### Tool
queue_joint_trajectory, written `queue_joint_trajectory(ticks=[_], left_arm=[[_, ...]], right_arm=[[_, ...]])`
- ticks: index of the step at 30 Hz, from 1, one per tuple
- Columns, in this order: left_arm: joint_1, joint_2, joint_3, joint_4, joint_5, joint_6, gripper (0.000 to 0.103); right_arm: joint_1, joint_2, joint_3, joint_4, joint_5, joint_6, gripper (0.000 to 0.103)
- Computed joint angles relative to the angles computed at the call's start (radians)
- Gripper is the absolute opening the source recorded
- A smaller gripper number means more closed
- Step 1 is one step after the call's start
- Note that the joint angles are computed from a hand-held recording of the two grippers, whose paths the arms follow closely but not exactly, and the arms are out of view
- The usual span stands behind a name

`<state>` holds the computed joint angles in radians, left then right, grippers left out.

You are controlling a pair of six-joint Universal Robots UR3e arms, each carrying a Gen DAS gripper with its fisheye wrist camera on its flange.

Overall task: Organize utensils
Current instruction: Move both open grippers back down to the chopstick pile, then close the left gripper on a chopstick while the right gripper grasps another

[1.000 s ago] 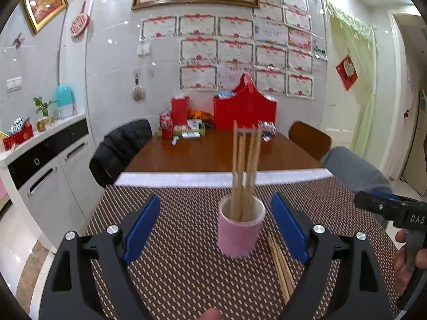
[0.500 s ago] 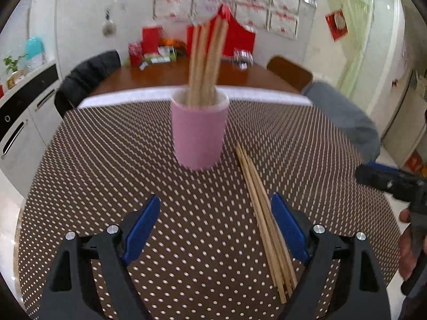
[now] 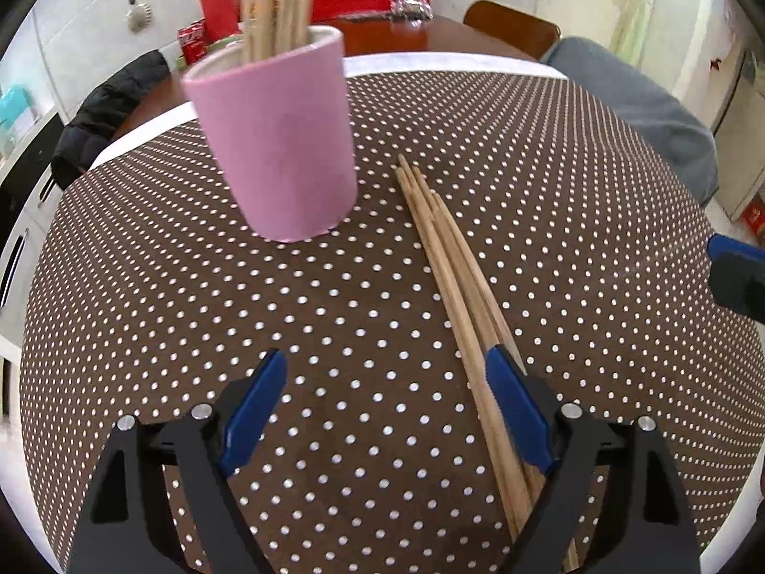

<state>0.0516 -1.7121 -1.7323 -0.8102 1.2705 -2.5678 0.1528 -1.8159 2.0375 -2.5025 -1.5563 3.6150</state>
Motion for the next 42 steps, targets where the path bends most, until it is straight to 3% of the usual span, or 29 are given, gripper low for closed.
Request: queue_joint_trajectory(ticks=[7,22,24,26,28,31,34,36,42], left_arm=[[-0.035,-0.107,0.112,0.001,0.041,-0.054,0.084],[-0.010,-0.246,0.306,-0.077,-0.001,-0.049,0.084],[-0.023,-0.253,0.301,-0.050,0.022,-0.042,0.074],[-0.007,-0.246,0.285,-0.036,0.004,-0.019,0.054],[0.007,-0.256,0.305,-0.048,-0.001,-0.020,0.041],[0.009,-0.279,0.349,-0.079,-0.004,0.004,0.033],[0.018,-0.291,0.375,-0.116,-0.037,0.063,0.007],[0.033,-0.307,0.416,-0.176,-0.071,0.084,0.006],[0.058,-0.381,0.567,-0.295,-0.107,0.115,0.011]], right_arm=[[-0.036,0.024,0.006,-0.011,0.035,-0.026,0.097],[0.016,0.187,-0.154,0.057,0.017,-0.045,0.097],[0.031,0.215,-0.185,0.066,0.007,-0.035,0.097],[0.037,0.231,-0.207,0.074,0.002,-0.030,0.097],[0.042,0.238,-0.220,0.077,0.003,-0.031,0.097],[0.048,0.268,-0.254,0.085,0.015,-0.045,0.097],[0.043,0.302,-0.283,0.079,0.081,-0.060,0.092],[0.042,0.327,-0.305,0.079,0.123,-0.062,0.081],[0.049,0.393,-0.368,0.084,0.174,-0.057,0.064]])
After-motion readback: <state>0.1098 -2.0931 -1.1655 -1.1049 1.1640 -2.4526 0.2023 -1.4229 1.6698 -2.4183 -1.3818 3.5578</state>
